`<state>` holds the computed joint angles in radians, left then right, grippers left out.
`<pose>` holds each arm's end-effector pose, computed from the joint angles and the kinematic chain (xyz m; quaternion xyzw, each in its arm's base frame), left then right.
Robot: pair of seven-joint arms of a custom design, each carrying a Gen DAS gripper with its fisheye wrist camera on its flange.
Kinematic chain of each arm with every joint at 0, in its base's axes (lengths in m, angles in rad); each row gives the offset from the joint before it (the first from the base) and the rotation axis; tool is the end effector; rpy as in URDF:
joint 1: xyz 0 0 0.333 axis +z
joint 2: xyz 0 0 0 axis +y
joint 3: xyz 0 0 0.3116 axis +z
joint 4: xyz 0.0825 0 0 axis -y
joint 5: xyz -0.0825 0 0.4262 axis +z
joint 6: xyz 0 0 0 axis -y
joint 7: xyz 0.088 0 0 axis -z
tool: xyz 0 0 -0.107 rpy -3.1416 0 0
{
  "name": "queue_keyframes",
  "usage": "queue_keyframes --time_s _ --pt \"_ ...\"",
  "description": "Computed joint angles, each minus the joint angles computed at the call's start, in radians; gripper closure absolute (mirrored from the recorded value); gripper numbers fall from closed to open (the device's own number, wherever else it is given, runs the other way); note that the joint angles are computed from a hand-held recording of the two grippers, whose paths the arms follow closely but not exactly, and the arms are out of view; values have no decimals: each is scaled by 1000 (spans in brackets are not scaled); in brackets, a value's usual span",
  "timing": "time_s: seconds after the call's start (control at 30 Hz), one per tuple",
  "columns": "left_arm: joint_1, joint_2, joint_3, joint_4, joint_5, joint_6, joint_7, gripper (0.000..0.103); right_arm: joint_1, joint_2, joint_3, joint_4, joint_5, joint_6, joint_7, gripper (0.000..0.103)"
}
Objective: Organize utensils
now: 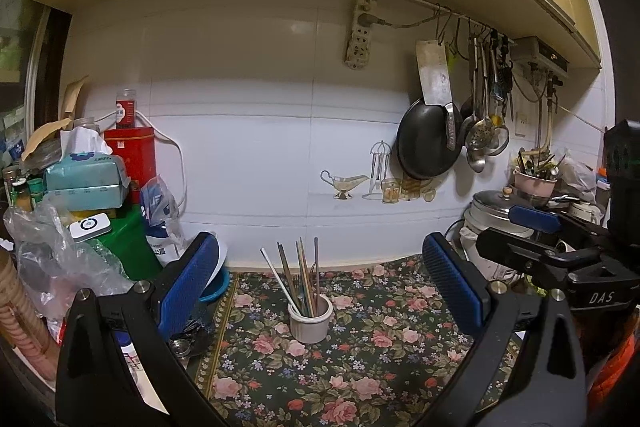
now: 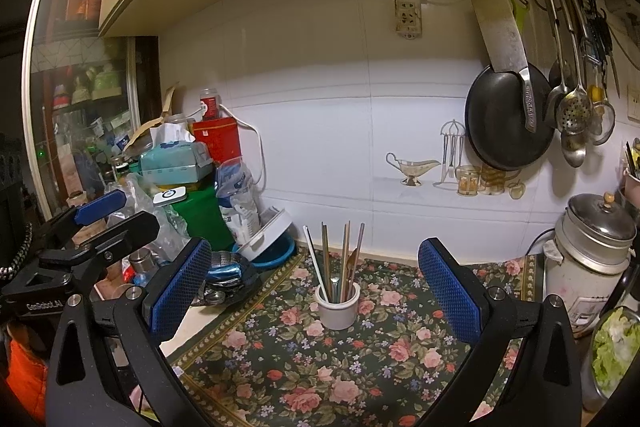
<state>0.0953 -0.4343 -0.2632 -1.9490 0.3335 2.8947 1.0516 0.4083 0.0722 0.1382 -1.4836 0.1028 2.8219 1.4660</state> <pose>0.4775 -0.1420 0.8080 -0.5500 0.5358 -0.4774 0.4272 0.5671 0.3335 0.7787 -0.7066 0.3865 -0.2775 0.5237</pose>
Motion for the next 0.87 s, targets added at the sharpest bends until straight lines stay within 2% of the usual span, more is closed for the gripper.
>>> queue_keyframes --time_s 0.2,0.47,0.7,0.87 --pt "-24 0 20 -4 -25 7 25 1 0 3 0 4 7 -1 -7 0" --pt "-25 -1 21 -5 -42 4 35 1 1 4 -2 5 -11 4 5 0" --pt "22 -3 -12 -3 -9 7 -16 1 -1 9 -3 12 -9 6 -2 0" --pt "3 10 3 4 -13 -5 -8 1 -10 19 0 26 27 -12 -40 0"
